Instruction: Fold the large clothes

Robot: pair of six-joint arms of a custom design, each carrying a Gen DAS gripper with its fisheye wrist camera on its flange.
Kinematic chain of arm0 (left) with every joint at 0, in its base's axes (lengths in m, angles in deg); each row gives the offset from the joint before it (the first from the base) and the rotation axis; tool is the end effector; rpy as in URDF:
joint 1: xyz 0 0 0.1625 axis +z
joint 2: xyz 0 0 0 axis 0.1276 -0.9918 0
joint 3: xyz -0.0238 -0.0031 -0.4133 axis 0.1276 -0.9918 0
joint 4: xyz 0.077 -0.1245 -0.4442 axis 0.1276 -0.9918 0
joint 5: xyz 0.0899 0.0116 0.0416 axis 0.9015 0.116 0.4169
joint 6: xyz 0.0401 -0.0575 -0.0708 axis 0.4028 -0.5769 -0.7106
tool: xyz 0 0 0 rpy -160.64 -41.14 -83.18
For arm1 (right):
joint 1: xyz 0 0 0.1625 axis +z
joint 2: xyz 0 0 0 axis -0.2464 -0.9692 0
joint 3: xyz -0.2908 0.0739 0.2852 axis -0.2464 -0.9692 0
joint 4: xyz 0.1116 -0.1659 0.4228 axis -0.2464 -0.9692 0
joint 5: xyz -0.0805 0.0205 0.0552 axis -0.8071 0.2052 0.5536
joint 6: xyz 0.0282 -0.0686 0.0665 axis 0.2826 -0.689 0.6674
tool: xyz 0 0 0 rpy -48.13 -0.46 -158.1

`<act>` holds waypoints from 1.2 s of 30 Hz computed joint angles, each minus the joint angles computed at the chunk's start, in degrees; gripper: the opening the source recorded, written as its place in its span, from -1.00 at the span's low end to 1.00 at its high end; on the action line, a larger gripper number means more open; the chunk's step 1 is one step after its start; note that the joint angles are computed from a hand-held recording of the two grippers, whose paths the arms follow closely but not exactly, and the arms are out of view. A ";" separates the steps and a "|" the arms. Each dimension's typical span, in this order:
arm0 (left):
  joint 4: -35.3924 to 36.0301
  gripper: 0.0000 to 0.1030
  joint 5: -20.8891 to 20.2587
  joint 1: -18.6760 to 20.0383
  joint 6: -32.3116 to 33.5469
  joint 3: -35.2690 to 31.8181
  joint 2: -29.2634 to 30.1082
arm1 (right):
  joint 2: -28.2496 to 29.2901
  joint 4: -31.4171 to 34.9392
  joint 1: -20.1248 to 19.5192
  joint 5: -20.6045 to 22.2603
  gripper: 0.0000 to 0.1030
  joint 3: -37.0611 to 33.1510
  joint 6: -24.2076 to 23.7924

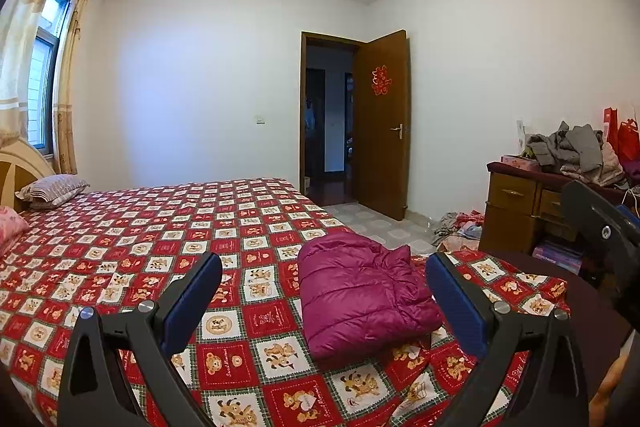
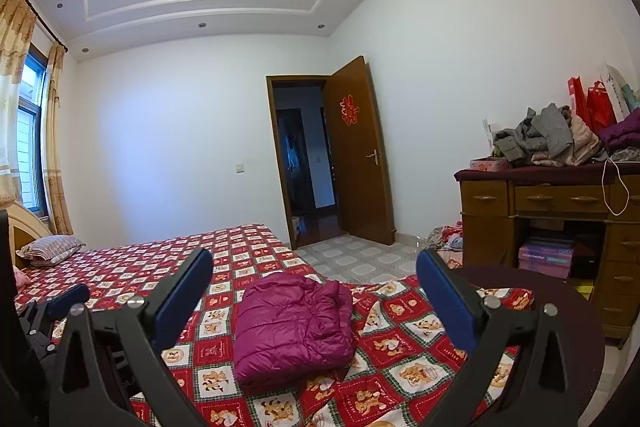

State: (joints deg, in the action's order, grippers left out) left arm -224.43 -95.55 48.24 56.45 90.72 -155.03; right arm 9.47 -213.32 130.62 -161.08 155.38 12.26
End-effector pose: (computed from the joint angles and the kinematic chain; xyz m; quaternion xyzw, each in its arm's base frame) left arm -0.1737 -0.6157 0.3923 0.2112 0.7008 -0.5995 0.3237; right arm 0.4051 -0.5860 0.1110 0.2643 -0.7041 0.6443 0.1392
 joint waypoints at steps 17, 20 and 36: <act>-1.11 0.98 -0.06 -0.17 0.57 0.32 0.01 | -0.38 0.84 0.10 -0.24 1.00 0.23 0.47; -1.19 0.98 0.21 -0.21 0.87 0.18 0.12 | -0.31 0.79 0.09 -0.24 1.00 0.11 0.37; 2.35 0.98 -0.22 0.89 -2.93 -0.18 -0.95 | -0.08 1.11 -0.01 -0.36 1.00 -0.12 0.23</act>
